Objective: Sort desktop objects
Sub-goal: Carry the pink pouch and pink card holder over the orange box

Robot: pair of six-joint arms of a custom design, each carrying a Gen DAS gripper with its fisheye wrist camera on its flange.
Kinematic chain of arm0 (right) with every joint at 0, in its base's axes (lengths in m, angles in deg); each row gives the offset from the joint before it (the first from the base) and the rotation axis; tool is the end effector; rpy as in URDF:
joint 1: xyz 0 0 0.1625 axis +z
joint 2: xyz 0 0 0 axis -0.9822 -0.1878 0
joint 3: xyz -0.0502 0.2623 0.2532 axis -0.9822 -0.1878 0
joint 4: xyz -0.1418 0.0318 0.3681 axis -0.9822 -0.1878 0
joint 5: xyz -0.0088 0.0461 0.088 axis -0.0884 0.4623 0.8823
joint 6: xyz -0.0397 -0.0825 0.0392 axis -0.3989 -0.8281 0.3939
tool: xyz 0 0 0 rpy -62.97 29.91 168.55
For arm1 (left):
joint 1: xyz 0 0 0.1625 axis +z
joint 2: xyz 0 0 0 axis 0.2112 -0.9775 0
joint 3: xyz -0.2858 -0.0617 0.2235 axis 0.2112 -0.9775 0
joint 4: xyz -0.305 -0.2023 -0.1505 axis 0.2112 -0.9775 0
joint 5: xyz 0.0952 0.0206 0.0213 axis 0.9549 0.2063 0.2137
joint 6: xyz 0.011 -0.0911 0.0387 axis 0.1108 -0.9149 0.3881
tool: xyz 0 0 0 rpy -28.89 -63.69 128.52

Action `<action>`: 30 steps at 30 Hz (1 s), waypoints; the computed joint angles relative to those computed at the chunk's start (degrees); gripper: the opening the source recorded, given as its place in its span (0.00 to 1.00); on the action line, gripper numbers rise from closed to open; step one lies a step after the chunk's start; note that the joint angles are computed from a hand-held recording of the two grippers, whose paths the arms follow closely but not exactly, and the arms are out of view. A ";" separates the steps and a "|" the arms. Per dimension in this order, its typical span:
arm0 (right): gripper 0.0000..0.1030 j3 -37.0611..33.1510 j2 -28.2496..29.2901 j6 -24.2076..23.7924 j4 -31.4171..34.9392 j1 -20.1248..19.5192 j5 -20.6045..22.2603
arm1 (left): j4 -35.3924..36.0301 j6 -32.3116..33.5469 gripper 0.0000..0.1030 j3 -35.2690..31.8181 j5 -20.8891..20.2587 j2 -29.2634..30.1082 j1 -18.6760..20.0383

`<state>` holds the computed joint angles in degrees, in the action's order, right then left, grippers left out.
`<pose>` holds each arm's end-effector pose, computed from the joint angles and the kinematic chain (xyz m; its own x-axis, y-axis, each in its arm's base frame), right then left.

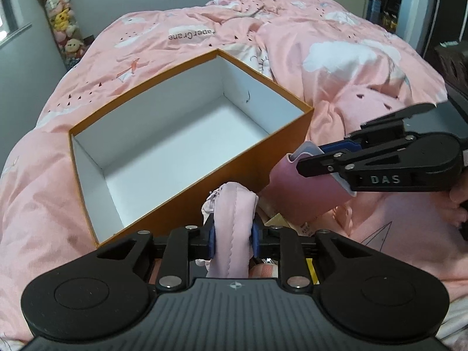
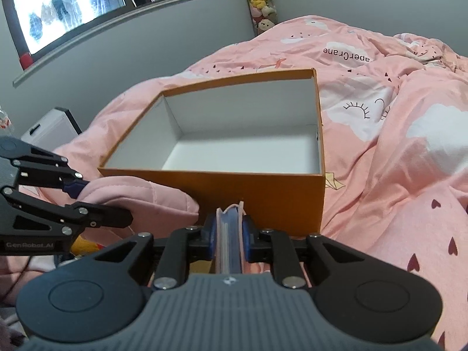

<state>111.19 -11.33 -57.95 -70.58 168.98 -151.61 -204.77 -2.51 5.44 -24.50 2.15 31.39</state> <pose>0.1226 -0.7028 0.3134 -0.7496 -0.5202 0.4093 -0.6564 0.6639 -0.3583 -0.3867 -0.6440 0.1154 -0.5833 0.4683 -0.6637 0.6972 0.7079 -0.1132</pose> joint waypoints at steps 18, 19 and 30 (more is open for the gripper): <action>0.16 -0.93 0.05 8.34 -9.92 2.35 12.11 | -10.43 0.18 0.23 -5.07 -0.50 -0.41 -0.51; 0.16 -1.27 0.38 8.67 -10.56 2.54 12.29 | -10.78 0.39 0.23 -5.93 -0.30 0.05 -0.41; 0.16 -11.59 9.62 10.95 -12.07 3.80 8.59 | -8.33 -3.29 0.23 -13.87 1.31 4.79 2.29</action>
